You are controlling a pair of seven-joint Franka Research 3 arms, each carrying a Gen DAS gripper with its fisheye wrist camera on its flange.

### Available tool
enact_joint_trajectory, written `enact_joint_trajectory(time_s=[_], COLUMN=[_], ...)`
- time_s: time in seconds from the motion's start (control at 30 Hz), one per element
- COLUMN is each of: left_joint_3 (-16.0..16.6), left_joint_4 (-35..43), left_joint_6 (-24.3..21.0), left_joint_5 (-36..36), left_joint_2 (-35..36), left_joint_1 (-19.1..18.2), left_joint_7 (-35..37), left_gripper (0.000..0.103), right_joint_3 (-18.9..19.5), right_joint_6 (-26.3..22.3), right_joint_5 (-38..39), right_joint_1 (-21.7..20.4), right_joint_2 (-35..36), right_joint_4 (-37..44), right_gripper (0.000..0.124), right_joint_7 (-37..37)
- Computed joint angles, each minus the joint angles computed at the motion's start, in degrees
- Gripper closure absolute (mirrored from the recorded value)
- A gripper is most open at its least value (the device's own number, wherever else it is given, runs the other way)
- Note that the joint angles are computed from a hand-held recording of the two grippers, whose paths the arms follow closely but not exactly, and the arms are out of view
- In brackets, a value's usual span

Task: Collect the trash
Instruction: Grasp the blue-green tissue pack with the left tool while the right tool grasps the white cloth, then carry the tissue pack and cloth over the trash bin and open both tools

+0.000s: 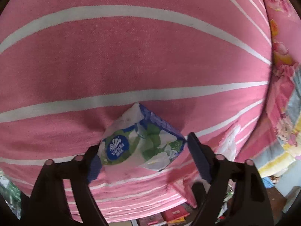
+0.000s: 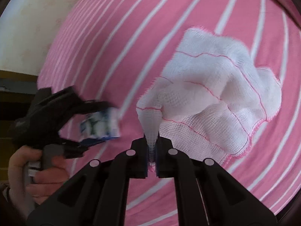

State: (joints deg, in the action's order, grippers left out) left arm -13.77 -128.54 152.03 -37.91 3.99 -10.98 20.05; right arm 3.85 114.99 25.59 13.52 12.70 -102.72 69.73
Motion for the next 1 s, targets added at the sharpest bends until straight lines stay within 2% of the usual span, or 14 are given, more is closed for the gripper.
enact_joint_trajectory(time_s=[0.1, 0.13, 0.17, 0.23, 0.33, 0.47, 0.67, 0.87, 1.0], left_joint_3=[0.4, 0.5, 0.4, 0.2, 0.3, 0.3, 0.0, -0.9, -1.6], left_joint_4=[0.1, -0.2, -0.9, -2.4, -2.6, -2.2, 0.0, 6.6, 11.7], left_joint_6=[-2.0, -2.2, -1.5, 1.0, 1.8, 2.1, 2.2, -1.8, -5.6], left_joint_5=[4.2, 5.2, 5.4, 4.1, 3.7, 3.9, 4.5, 8.8, 11.9], left_joint_2=[-0.8, -1.3, -1.9, -3.2, -4.5, -6.3, -9.1, -10.4, -11.1], left_joint_1=[-0.3, -0.4, -0.6, -1.2, -2.0, -3.3, -6.3, -8.9, -10.3], left_joint_7=[-4.5, -5.8, -6.4, -5.4, -4.5, -4.8, -6.3, -9.6, -11.7], left_gripper=[0.045, 0.054, 0.066, 0.078, 0.088, 0.09, 0.09, 0.09, 0.09], right_joint_3=[0.3, 0.3, 0.3, 0.1, -0.4, -1.4, -3.0, -4.7, -5.0], right_joint_6=[-1.0, -1.4, -1.8, -2.9, -4.0, -5.9, -10.6, -16.4, -18.3], right_joint_5=[1.0, 1.3, 1.5, 1.7, 2.1, 2.5, 1.9, 1.8, 1.1], right_joint_1=[0.2, 0.1, 0.1, -0.1, -0.5, -1.4, -3.4, -5.2, -5.6], right_joint_2=[-1.4, -1.8, -2.5, -3.4, -5.8, -9.7, -13.7, -20.9, -25.8], right_joint_4=[-1.1, -1.3, -1.7, -1.5, -2.3, -3.7, -1.5, 0.0, -0.2], right_gripper=[0.118, 0.118, 0.118, 0.118, 0.118, 0.118, 0.118, 0.118, 0.118], right_joint_7=[-0.1, -0.4, -0.6, -1.1, -1.7, -2.5, -4.4, -4.1, -3.6])
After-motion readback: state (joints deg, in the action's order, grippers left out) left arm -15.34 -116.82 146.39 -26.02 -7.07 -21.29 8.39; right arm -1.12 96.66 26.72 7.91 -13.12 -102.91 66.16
